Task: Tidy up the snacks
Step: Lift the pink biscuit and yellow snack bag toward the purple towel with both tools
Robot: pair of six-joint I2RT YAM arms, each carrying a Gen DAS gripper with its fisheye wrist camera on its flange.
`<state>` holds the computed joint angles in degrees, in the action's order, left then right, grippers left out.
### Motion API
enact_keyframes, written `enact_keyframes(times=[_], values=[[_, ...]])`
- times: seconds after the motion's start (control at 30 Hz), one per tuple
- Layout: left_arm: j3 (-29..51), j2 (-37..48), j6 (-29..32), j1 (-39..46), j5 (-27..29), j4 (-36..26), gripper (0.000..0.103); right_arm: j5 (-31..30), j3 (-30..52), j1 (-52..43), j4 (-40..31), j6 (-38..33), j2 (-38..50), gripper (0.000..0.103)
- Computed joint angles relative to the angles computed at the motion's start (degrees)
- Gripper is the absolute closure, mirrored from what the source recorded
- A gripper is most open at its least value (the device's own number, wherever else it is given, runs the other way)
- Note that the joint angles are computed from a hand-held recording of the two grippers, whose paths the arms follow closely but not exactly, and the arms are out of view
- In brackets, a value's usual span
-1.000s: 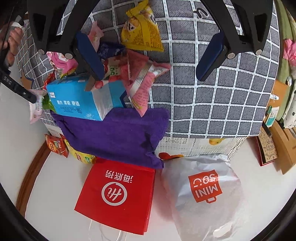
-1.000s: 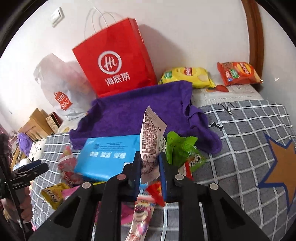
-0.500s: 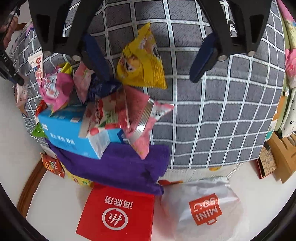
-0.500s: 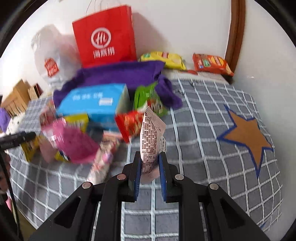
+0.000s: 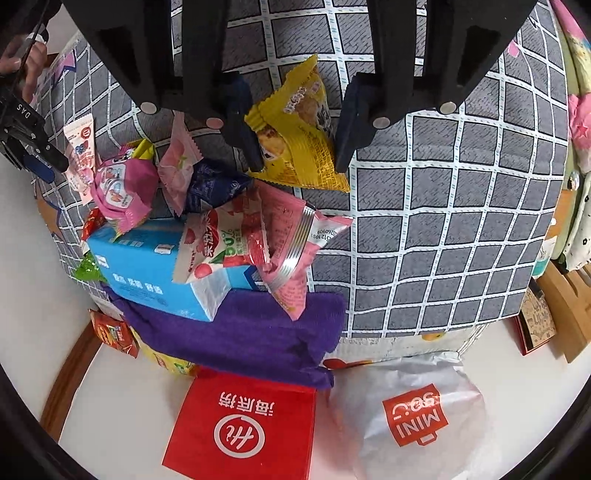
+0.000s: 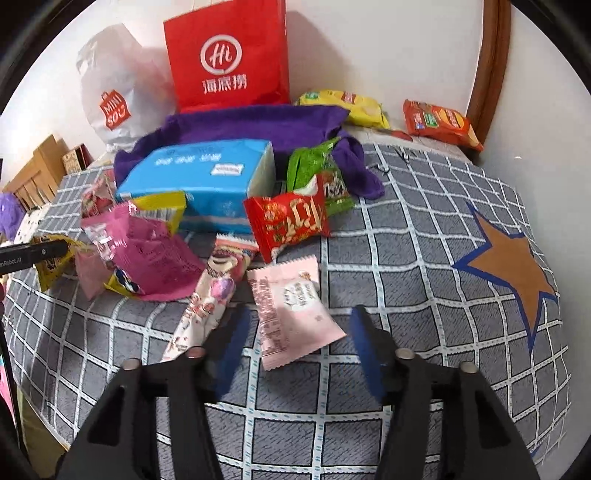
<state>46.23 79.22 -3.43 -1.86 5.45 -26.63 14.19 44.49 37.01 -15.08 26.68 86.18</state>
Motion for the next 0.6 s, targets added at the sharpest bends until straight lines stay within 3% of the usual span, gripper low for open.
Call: enact_keyframes(times=[0.1, 0.43, 0.53, 0.6], values=[[0.09, -0.75, -0.12, 0.72, 1.15, -0.38, 0.067, -1.48, 0.19, -0.69, 1.32, -0.54, 0.74, 0.035], [-0.15, -3.1, 0.2, 1.87, 1.76, -0.68, 0.067, -5.06, 3.54, -3.16, 3.91, -2.5, 9.54, 0.035], [-0.08, -4.06, 0.2, 2.02, 1.88, -1.07, 0.067, -3.62, 4.22, -2.51, 3.69, -2.83, 10.94, 0.049], [0.15, -4.6, 0.23, 1.92, 1.9, -1.35, 0.067, -4.77, 3.76, -2.89, 3.39, -2.61, 9.72, 0.053]])
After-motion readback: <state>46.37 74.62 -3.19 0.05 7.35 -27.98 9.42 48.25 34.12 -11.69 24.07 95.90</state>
